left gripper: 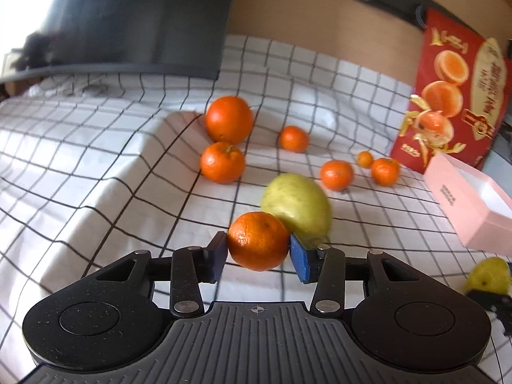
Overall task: Organize fruits
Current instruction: 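Carry the mandarin in the left tool and pear in the right tool over the pink box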
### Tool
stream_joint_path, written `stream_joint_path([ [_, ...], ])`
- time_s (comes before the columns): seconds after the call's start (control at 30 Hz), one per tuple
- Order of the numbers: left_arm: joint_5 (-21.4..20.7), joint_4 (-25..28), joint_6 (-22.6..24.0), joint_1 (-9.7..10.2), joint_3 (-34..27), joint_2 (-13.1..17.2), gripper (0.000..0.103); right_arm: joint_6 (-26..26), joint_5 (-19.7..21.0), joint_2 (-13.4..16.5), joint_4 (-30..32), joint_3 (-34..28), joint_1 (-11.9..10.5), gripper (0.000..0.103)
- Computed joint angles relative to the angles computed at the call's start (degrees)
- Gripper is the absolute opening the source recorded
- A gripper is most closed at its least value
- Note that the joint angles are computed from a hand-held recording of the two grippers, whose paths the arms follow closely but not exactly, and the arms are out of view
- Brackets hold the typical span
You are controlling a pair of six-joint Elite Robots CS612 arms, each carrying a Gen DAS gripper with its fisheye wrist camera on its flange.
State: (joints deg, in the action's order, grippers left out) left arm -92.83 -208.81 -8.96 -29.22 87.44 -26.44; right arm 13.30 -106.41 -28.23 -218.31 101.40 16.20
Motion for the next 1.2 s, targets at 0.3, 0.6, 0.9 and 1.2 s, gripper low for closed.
stream_joint_path([
  [0.3, -11.5, -2.9, 2.6, -1.40, 2.0, -0.9, 0.048, 0.8, 0.0, -0.1, 0.7, 0.0, 0.0, 0.080],
  [0.6, -3.3, -1.3, 6.0, -6.19, 1.8, 0.4, 0.048, 6.1, 4.6, -1.0, 2.6, 1.5, -1.9, 0.083],
  [0.9, -3.8, -1.4, 5.2, -5.98, 1.4, 0.7, 0.048, 5.6, 4.5, -1.2, 0.5, 3.1, -2.0, 0.087],
  [1.2, -5.2, -0.2, 3.6, -5.57, 1.3, 0.5, 0.048, -0.5, -2.8, -1.1, 2.2, 2.2, 0.5, 0.088],
])
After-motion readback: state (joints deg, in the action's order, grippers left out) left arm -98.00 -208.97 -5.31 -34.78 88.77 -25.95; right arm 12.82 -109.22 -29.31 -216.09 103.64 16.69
